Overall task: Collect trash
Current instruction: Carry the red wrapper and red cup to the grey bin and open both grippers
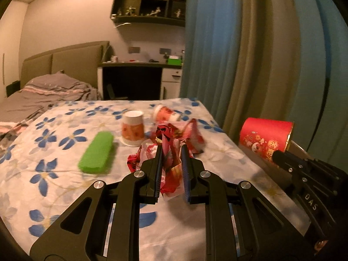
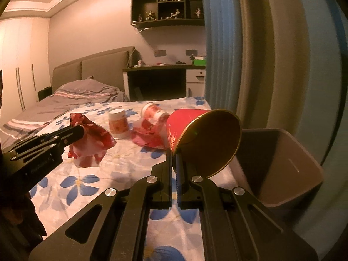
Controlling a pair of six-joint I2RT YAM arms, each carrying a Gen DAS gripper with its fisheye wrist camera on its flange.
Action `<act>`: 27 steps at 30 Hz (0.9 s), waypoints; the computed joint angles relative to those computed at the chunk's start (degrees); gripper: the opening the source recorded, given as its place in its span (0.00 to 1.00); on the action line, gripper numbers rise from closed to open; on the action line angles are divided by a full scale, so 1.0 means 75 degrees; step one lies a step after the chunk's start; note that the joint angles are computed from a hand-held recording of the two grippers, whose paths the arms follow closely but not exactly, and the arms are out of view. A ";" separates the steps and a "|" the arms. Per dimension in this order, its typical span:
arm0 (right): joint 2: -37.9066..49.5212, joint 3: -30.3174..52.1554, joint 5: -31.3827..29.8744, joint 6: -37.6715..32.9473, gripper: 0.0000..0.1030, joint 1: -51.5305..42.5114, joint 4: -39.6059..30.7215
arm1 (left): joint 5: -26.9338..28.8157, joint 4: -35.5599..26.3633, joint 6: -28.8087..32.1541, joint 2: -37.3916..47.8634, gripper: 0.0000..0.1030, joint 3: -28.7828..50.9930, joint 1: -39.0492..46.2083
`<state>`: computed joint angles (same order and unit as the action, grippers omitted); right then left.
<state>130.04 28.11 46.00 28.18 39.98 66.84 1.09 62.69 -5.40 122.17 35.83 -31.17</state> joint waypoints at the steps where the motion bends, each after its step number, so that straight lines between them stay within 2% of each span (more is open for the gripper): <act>1: 0.0022 -0.0080 0.0003 -0.0003 0.04 -0.0052 0.0111 | -0.0022 -0.0038 0.0018 0.0031 0.16 0.0070 -0.0112; 15: 0.0408 -0.1154 -0.0032 -0.0090 0.04 -0.1106 0.1656 | 0.0310 -0.0855 -0.0017 0.0620 0.16 0.1550 -0.1243; 23: 0.0963 -0.1606 -0.0382 -0.0205 0.04 -0.2174 0.2740 | 0.0506 -0.1369 0.0084 0.1256 0.16 0.2911 -0.1941; 27: 0.1134 -0.1689 -0.0496 -0.0305 0.04 -0.2619 0.2987 | 0.0651 -0.1722 0.0047 0.1725 0.16 0.3765 -0.2243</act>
<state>138.54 15.44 42.28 25.89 20.34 89.24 5.97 49.78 -5.05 135.11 64.07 -48.00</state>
